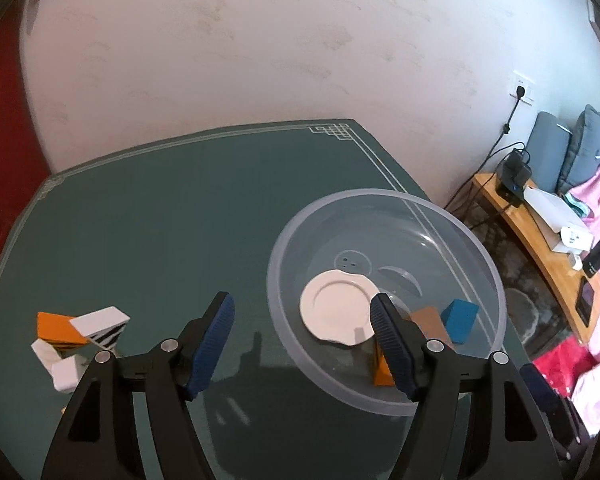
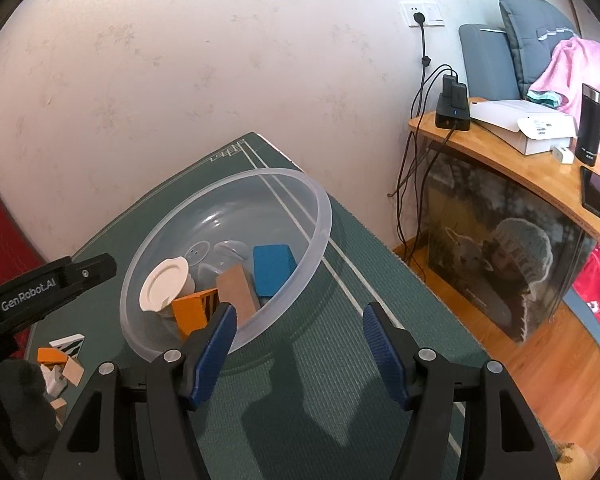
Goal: Organize rigid objects
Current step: 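Lower the white plate into the clear bowl and open the left gripper, then move the left gripper back to the white charger block on the table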
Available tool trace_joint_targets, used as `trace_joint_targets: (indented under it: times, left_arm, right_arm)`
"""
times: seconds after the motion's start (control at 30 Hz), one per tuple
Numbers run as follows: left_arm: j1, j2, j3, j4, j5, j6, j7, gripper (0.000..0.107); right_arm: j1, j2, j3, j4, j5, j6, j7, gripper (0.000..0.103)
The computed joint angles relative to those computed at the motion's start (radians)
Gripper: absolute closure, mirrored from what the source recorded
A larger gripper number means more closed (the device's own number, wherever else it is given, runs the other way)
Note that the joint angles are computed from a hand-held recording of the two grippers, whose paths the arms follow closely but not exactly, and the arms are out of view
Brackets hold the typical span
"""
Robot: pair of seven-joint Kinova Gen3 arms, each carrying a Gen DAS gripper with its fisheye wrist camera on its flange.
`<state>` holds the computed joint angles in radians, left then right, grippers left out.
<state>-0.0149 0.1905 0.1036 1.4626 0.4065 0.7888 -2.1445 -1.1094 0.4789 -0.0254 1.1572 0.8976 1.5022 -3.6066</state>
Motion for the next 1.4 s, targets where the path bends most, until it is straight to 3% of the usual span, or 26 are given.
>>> trace_joint_targets:
  times: [0.27,0.6,1.07,1.4]
  left_arm:
    - [0.0,-0.03,-0.012,0.042,-0.016,-0.041,-0.002,0.036]
    - [-0.036,-0.051,-0.034,0.064,0.014,-0.027,-0.005,0.035]
    - [-0.145,-0.071,-0.093,0.092,0.097,0.021,-0.034,0.032]
    - [-0.217,-0.034,-0.123,0.085,0.071,0.03,-0.014,0.032]
  right_arm:
    - [0.001,0.0,0.0,0.003,0.003,-0.007,-0.002,0.034]
    - [-0.003,-0.001,0.003,0.011,0.015,-0.014,-0.011,0.034]
    - [-0.005,-0.012,-0.008,0.034,0.036,-0.021,-0.018,0.034]
    - [-0.013,-0.001,-0.005,0.017,0.045,-0.012,0.002,0.034]
